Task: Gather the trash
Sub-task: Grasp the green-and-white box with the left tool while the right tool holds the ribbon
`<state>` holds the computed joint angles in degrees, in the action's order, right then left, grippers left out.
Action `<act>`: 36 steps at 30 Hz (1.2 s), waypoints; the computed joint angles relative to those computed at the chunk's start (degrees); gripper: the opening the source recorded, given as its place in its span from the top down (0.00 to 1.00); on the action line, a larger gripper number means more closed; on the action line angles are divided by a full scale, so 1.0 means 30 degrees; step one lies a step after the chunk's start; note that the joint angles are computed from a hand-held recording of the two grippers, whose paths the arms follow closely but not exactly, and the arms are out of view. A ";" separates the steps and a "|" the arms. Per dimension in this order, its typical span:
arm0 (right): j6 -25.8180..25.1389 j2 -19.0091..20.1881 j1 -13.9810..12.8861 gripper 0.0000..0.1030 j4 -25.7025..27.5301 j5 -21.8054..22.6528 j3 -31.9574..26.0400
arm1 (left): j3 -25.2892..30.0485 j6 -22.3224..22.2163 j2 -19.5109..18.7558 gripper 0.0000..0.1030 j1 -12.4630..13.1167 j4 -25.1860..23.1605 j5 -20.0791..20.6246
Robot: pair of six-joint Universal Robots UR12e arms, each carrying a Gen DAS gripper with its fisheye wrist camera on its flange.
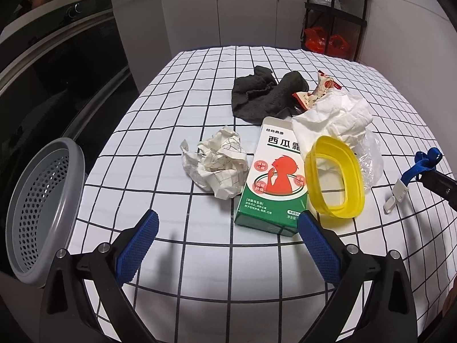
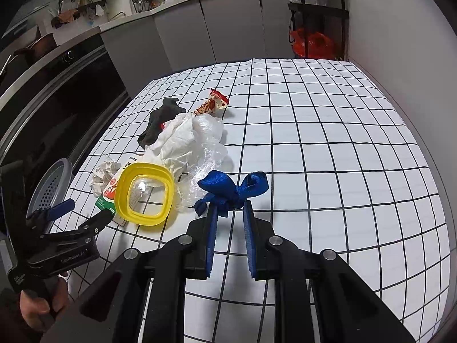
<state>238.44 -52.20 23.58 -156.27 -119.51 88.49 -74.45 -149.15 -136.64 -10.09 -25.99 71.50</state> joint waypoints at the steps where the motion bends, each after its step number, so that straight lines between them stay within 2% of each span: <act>1: 0.0004 -0.0012 -0.0007 0.83 -0.0043 0.0020 0.0026 | -0.0003 0.0019 0.0025 0.07 0.0002 -0.0131 -0.0081; 8: -0.0023 -0.0004 -0.0042 0.83 -0.0274 0.0184 0.0061 | -0.0106 0.0592 0.0083 0.07 -0.0058 -0.0420 -0.0176; 18: -0.0112 0.0039 -0.0106 0.83 -0.0512 0.0559 0.0079 | 0.0733 0.0364 -0.0453 0.08 -0.0294 -0.1187 0.0021; 20: -0.0112 0.0022 -0.0107 0.83 -0.0563 0.0551 0.0119 | 0.0741 0.0292 -0.0456 0.13 -0.0282 -0.1189 -0.0168; 21: -0.0091 0.0017 -0.0097 0.83 -0.0557 0.0514 0.0128 | 0.0787 0.0305 -0.0456 0.22 -0.0271 -0.1349 -0.0298; 23: -0.0036 -0.0005 -0.0099 0.83 -0.0598 0.0522 0.0184 | 0.0806 0.0362 -0.0442 0.29 -0.0262 -0.1522 -0.0445; 25: -0.0005 -0.0008 -0.0097 0.83 -0.0604 0.0543 0.0204 | 0.0739 0.0536 -0.0390 0.44 -0.0269 -0.1645 -0.0572; 26: 0.0000 -0.0027 -0.0092 0.83 -0.0617 0.0545 0.0236 | 0.0702 0.0682 -0.0360 0.47 -0.0282 -0.1704 -0.0586; 36: -0.0130 -0.0007 -0.0053 0.83 -0.0738 0.0613 0.0192 | 0.0031 0.0655 0.0179 0.48 0.0086 -0.1005 -0.1709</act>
<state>238.05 -52.22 23.42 -158.48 -117.67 89.07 -74.35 -147.19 -136.10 -9.83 -29.01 66.37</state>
